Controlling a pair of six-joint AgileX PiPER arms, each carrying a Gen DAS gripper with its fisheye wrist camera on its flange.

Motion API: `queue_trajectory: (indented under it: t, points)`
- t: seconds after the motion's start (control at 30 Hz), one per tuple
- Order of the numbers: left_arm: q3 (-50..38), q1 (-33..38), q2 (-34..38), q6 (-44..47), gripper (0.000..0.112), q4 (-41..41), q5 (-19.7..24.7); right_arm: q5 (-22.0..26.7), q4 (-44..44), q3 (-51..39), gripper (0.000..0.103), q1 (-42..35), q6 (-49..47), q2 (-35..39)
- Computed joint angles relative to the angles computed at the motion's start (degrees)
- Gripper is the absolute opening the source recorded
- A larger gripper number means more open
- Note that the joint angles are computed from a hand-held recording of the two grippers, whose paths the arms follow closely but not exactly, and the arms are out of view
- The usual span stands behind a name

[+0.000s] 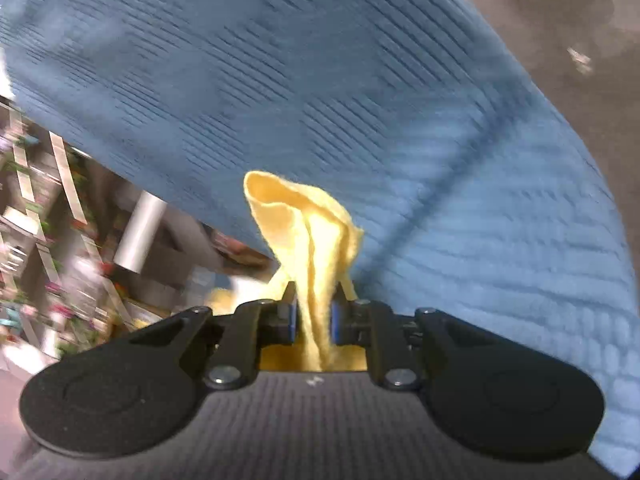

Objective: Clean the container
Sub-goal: 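Grasp the mug handle with the left tool while the right tool wipes the mug side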

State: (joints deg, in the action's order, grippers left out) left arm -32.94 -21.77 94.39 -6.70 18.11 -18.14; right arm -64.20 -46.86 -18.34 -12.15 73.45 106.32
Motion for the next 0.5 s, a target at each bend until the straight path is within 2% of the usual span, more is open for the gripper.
queue_trajectory:
  t: [0.03,0.1,0.13,0.2,0.27,0.3,0.37,0.4,0.47,0.5]
  points:
    - [0.12,0.79,-0.25,-3.16,0.091,3.68,-0.34,-1.67,1.73,0.87,0.016,0.76,-1.28,-0.82]
    - [0.96,1.4,-1.14,-4.61,0.091,6.45,-0.72,-0.42,2.14,1.96,0.016,0.75,-2.74,-2.16]
    - [1.4,1.28,-1.75,-3.42,0.091,6.1,-0.49,2.6,4.13,1.55,0.016,2.99,-1.84,-2.36]
    - [2.55,1.39,-2.9,-1.92,0.091,6.91,-0.36,5.68,5.11,1.41,0.016,4.0,-0.78,-1.63]
    - [3.05,2.37,-3.95,-6.08,0.088,11.95,0.21,7.8,6.69,1.36,0.016,5.59,0.19,-2.26]
    - [3.12,3.02,-4.33,-8.51,0.086,14.45,0.52,6.62,7.51,2.42,0.016,5.73,0.47,-3.43]
    - [3.21,4.13,-4.94,-12.39,0.076,18.31,1.22,2.01,9.53,5.15,0.016,5.85,-0.82,-5.89]
    - [2.97,4.52,-4.94,-14.73,0.07,20.56,1.9,1.29,10.95,6.1,0.016,6.68,-1.77,-7.33]
    - [2.52,5.83,-4.8,-20.49,0.066,26.14,2.15,3.39,12.21,7.76,0.016,7.83,-2.81,-9.62]
    - [2.35,6.43,-4.88,-23.55,0.064,29.22,1.93,4.26,10.76,8.54,0.016,6.05,-2.8,-9.49]
